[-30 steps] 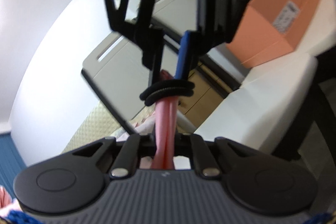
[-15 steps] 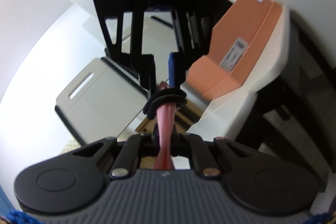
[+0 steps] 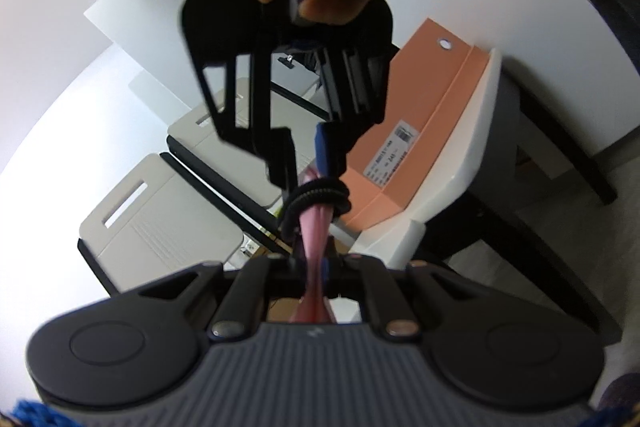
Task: Fold shopping bag
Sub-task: 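Slide the hair tie down along the strip with the right tool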
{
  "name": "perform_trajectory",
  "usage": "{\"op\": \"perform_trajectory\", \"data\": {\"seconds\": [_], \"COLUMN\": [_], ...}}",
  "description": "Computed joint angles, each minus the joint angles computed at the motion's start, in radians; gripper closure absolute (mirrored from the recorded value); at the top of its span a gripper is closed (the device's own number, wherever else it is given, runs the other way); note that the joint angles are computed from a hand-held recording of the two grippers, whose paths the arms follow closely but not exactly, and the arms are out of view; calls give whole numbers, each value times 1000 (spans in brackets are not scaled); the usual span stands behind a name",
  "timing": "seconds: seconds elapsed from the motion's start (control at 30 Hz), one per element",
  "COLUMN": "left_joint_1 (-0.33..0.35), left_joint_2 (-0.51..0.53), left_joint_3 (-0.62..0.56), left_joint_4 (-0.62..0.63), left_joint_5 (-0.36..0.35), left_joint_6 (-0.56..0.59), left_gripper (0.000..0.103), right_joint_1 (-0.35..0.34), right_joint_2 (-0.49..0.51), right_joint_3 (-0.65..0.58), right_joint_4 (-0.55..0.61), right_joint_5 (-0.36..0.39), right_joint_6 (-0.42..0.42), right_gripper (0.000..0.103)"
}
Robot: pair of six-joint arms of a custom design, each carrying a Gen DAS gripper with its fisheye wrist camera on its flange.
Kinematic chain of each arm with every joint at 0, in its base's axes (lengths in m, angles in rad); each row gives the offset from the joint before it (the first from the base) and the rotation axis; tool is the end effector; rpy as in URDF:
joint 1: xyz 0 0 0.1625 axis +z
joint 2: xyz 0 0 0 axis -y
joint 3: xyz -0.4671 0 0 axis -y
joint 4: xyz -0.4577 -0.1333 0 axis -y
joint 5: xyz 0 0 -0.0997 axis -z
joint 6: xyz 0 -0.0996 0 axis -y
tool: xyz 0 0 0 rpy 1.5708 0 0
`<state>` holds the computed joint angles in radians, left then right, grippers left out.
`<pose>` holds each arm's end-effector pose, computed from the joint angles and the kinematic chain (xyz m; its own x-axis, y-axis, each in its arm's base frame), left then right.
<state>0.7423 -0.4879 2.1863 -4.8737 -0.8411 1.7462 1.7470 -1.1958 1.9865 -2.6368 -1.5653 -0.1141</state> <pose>-0.1783 -0.4346 0.0296 0.1492 -0.0397 -0.9880 0.9839 -0.0934 0.1523 0.2398 -0.5830 0.2030 -0.9586 -0.2835 0.0257 -0.2797 0.9212 -0.2707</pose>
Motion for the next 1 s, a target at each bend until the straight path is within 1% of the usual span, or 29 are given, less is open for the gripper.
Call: {"op": "perform_trajectory", "data": {"seconds": [0.07, 0.1, 0.13, 0.2, 0.23, 0.37, 0.47, 0.53, 0.6, 0.67, 0.7, 0.77, 0.8, 0.87, 1.0], "left_joint_1": [3, 4, 4, 8, 10, 15, 21, 32, 46, 55, 56, 56, 55, 47, 33], "left_joint_2": [3, -1, -3, -1, 0, 3, 10, 14, 22, 36, 42, 55, 60, 63, 55], "left_joint_3": [4, 6, 9, 17, 20, 35, 45, 52, 56, 44, 35, 6, -10, -41, -95], "left_joint_4": [-4, 0, 3, 9, 13, 13, 6, -5, -19, -51, -64, -104, -123, -146, -165], "left_joint_5": [-9, -12, -18, -40, -53, -105, -155, -206, -262, -300, -305, -300, -287, -227, -103], "left_joint_6": [-1, -8, -14, -22, -24, -34, -38, -30, -7, 23, 34, 53, 61, 69, 64], "left_gripper": [95, 95, 95, 95, 95, 95, 95, 95, 95, 92, 91, 82, 81, 76, 70], "right_joint_1": [14, 23, 24, 8, 1, -11, -25, -34, -43, -52, -56, -65, -68, -76, -80], "right_joint_2": [-6, -5, -6, -10, -14, -26, -31, -31, -35, -50, -61, -89, -102, -124, -136], "right_joint_3": [50, 67, 71, 63, 54, -2, -53, -93, -122, -131, -125, -96, -72, -18, 82], "right_joint_4": [-110, -147, -151, -126, -98, 57, 192, 293, 375, 424, 427, 398, 358, 259, 49], "right_joint_5": [-44, -69, -71, -38, -25, -23, 5, 22, 43, 66, 77, 108, 126, 170, 224], "right_joint_6": [-21, -35, -41, -33, -30, -32, -65, -103, -160, -201, -209, -213, -212, -209, -180], "right_gripper": [82, 82, 82, 82, 82, 82, 82, 81, 82, 82, 82, 83, 83, 85, 86]}}
